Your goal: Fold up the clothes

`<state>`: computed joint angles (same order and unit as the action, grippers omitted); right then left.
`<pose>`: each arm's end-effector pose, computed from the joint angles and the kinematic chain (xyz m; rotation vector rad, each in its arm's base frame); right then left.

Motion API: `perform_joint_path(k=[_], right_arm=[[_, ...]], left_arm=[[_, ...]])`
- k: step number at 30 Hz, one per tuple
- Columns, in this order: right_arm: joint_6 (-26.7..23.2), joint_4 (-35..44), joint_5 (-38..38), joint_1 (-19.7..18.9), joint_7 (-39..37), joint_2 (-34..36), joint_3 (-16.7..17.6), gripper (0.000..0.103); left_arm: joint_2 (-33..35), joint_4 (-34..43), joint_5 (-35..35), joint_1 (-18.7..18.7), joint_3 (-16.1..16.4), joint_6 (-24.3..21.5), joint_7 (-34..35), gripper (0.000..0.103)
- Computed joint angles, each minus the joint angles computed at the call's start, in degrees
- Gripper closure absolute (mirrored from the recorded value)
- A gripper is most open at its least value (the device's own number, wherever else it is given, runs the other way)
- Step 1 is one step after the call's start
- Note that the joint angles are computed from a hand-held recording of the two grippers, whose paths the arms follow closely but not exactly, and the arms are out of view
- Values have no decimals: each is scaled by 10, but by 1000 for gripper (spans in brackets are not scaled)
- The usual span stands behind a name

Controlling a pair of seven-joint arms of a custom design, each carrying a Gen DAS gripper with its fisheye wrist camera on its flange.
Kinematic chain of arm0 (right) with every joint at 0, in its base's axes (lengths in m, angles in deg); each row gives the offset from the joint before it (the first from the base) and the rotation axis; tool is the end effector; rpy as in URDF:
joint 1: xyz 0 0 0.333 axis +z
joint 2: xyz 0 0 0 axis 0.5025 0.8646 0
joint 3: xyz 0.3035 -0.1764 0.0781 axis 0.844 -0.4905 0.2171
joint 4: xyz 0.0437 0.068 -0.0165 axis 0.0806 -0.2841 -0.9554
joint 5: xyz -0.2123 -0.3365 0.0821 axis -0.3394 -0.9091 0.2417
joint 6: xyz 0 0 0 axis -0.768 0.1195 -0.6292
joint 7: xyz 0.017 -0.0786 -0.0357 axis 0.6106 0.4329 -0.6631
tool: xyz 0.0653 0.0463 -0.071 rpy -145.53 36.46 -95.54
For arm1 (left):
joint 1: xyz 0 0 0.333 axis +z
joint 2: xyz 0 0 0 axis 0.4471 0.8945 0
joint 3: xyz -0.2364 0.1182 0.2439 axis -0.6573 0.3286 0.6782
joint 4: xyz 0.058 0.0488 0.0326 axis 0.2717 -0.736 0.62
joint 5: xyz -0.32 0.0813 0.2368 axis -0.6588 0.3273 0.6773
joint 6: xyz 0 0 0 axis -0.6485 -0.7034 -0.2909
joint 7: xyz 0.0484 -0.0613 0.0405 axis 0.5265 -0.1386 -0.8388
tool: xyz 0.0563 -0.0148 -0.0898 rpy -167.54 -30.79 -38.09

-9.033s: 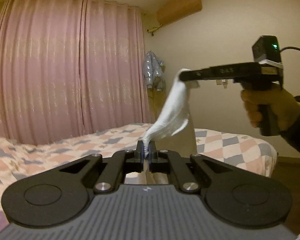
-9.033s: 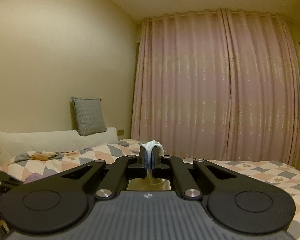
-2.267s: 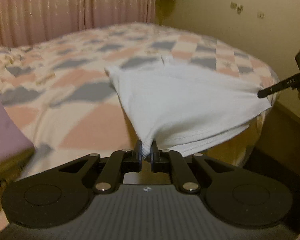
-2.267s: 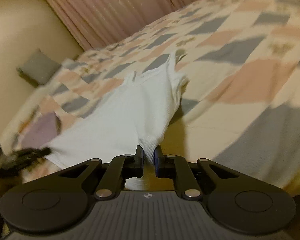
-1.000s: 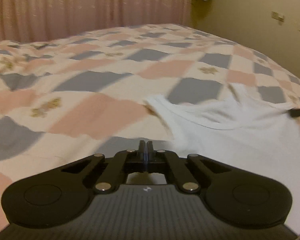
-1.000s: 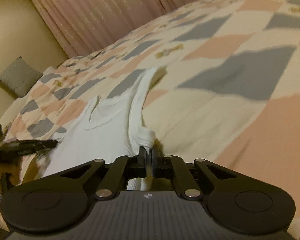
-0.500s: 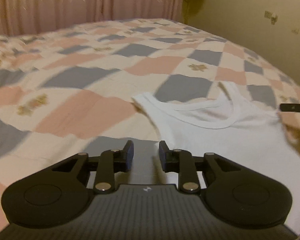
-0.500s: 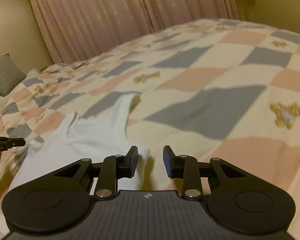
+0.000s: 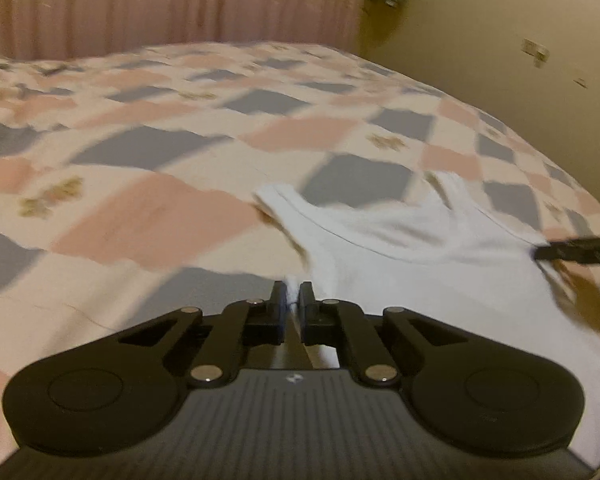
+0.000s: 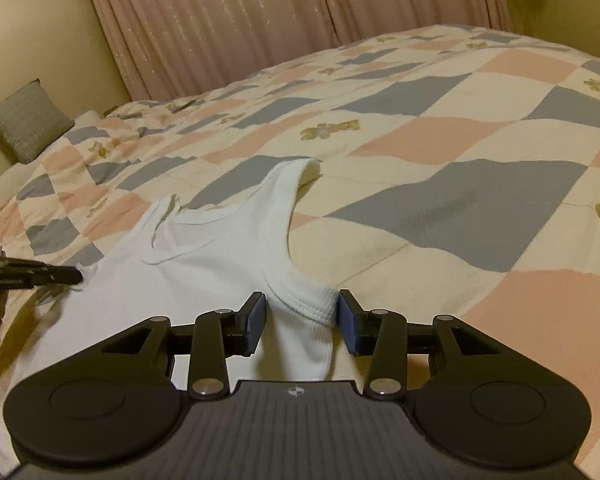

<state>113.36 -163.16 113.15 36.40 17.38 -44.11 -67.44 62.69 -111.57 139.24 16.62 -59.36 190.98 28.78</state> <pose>0.7633 0.1714 0.4238 -1.8798 1.2209 -0.1803 0.6320 -0.1978 0.4499 -1.8279 1.6510 -0.9440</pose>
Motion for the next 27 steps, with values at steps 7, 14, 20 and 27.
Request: perform_joint_path(k=[7,14,20,27], right_arm=[[12,-21,3,1,0,-17,-1,60],[30,-134,87,-13,-105,-108,20,58],[-2,-244,128,11,-183,-199,-4,53],[-16,-351,113,53,-184,-273,-45,50]], left_arm=[[-36,-42,-8,-5,2,-23,-19,93],[-170,-170,88,-3,-30,-52,-149,84],[-225,-271,-7,-2,-81,16,-116,72],[-244,-312,-116,-28,-114,-37,-4,90]])
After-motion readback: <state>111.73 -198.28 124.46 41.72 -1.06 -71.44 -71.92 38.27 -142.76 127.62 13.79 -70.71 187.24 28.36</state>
